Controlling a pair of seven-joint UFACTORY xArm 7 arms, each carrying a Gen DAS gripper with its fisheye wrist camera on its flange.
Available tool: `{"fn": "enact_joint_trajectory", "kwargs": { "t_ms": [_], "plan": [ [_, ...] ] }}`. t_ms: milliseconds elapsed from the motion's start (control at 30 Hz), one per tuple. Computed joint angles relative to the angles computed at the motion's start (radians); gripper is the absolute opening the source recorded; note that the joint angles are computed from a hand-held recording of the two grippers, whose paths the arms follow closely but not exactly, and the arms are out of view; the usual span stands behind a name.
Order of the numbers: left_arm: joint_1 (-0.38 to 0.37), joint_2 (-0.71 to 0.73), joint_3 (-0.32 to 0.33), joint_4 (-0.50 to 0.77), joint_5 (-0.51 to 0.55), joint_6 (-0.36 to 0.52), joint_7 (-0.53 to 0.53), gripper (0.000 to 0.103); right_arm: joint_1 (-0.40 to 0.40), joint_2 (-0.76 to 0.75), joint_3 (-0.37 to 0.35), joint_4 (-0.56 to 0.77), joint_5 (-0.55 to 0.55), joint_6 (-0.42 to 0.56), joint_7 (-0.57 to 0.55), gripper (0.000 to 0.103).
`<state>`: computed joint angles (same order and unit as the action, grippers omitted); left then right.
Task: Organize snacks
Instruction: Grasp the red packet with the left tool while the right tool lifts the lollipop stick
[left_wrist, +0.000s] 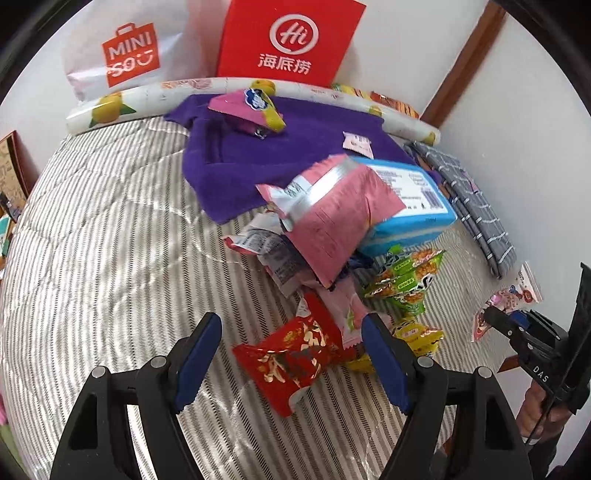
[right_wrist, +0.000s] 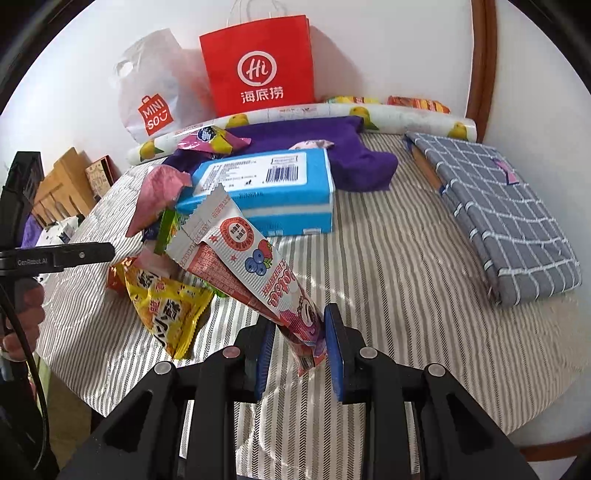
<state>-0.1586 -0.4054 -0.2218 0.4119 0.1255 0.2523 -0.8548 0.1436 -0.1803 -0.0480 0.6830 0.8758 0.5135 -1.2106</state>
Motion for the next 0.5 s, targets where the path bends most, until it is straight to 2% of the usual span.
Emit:
{"fn": "enact_joint_trajectory", "kwargs": {
  "t_ms": [133, 167, 233, 300, 333, 367, 467, 500],
  "plan": [
    [-0.109, 0.032, 0.092, -0.021, -0.103, -0.041, 0.110, 0.077, 0.008, -0.010, 0.009, -0.022, -0.008, -0.023, 0.000, 0.027],
    [-0.126, 0.029, 0.102, -0.032, -0.125, -0.046, 0.130, 0.077, 0.013, -0.019, 0.007, -0.030, -0.001, -0.025, -0.013, 0.027],
    [-0.114, 0.005, 0.082, -0.061, -0.122, -0.056, 0.126, 0.077, 0.019, -0.025, 0.001, -0.035, 0.004, -0.030, -0.025, 0.027],
    [-0.197, -0.013, 0.152, -0.087, -0.206, -0.063, 0.207, 0.077, 0.023, -0.023, -0.001, -0.034, 0.005, -0.036, -0.023, 0.027],
    [-0.206, -0.022, 0.157, -0.101, -0.233, -0.077, 0.226, 0.077, 0.023, -0.018, -0.004, -0.030, 0.005, -0.031, -0.021, 0.027],
    [-0.173, -0.029, 0.122, -0.109, -0.218, -0.084, 0.202, 0.077, 0.023, -0.013, -0.005, -0.026, 0.007, -0.029, -0.021, 0.027],
    [0.057, -0.057, -0.102, -0.091, -0.045, -0.019, 0.035, 0.076, 0.019, 0.010, 0.000, -0.014, 0.009, -0.043, -0.008, 0.027],
    [0.099, -0.059, -0.140, -0.082, 0.013, -0.012, 0.006, 0.076, 0.015, 0.019, 0.004, -0.009, 0.001, -0.048, 0.006, 0.027]
  ]
}}
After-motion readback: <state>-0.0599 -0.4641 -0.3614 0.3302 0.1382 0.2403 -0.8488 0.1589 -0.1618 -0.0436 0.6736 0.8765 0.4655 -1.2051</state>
